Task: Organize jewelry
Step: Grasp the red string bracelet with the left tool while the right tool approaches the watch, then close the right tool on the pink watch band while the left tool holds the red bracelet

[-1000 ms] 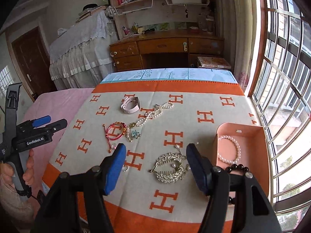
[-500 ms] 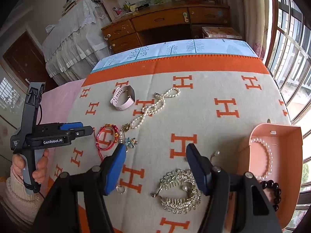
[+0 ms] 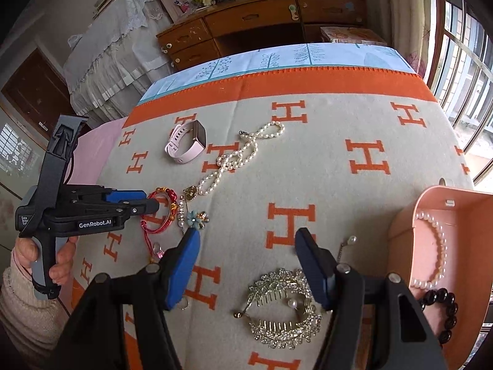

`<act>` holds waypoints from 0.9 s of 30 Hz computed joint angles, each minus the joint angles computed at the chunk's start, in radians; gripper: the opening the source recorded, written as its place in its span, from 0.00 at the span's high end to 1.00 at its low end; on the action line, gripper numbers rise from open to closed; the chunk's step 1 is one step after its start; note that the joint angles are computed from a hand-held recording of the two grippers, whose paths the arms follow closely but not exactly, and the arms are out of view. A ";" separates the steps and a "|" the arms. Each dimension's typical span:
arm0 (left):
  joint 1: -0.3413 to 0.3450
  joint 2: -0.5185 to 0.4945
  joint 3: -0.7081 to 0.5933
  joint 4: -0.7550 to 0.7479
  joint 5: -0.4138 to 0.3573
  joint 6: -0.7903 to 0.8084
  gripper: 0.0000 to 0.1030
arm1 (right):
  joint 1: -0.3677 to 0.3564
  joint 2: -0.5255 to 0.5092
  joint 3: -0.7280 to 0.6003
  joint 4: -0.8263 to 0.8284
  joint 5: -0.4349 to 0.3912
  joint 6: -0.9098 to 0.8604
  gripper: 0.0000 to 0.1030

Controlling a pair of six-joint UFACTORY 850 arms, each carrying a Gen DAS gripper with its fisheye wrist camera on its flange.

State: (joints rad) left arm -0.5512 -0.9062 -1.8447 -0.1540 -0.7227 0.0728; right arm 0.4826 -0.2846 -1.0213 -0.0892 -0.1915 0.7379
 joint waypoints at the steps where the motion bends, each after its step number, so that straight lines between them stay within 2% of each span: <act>1: -0.006 -0.005 -0.007 0.017 -0.007 -0.015 0.91 | -0.001 -0.002 0.001 0.020 0.001 -0.016 0.37; 4: -0.010 -0.009 -0.017 0.015 -0.025 -0.038 0.96 | -0.004 -0.005 0.002 0.084 0.002 -0.070 0.37; 8: -0.005 0.023 0.030 -0.041 0.008 -0.041 0.96 | 0.002 -0.002 0.005 0.062 0.000 -0.050 0.37; 13: 0.014 0.146 0.212 -0.154 0.138 -0.018 0.96 | 0.016 0.017 0.006 -0.045 -0.012 0.043 0.37; 17: 0.024 0.254 0.360 -0.138 0.268 -0.113 0.96 | 0.033 0.020 -0.030 -0.114 -0.040 0.072 0.38; 22: 0.051 0.336 0.471 -0.048 0.367 -0.306 0.96 | 0.037 -0.015 -0.141 -0.001 -0.064 -0.101 0.42; 24: 0.077 0.359 0.502 -0.066 0.390 -0.305 0.96 | 0.039 -0.050 -0.210 0.014 -0.088 -0.141 0.42; 27: 0.092 0.382 0.540 -0.066 0.420 -0.329 0.96 | 0.032 -0.126 -0.325 0.140 -0.126 -0.286 0.43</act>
State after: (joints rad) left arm -0.4589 -0.5240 -1.3046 -0.2196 -0.3025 -0.2563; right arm 0.5142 -0.4109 -1.3465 0.0503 -0.3175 0.4521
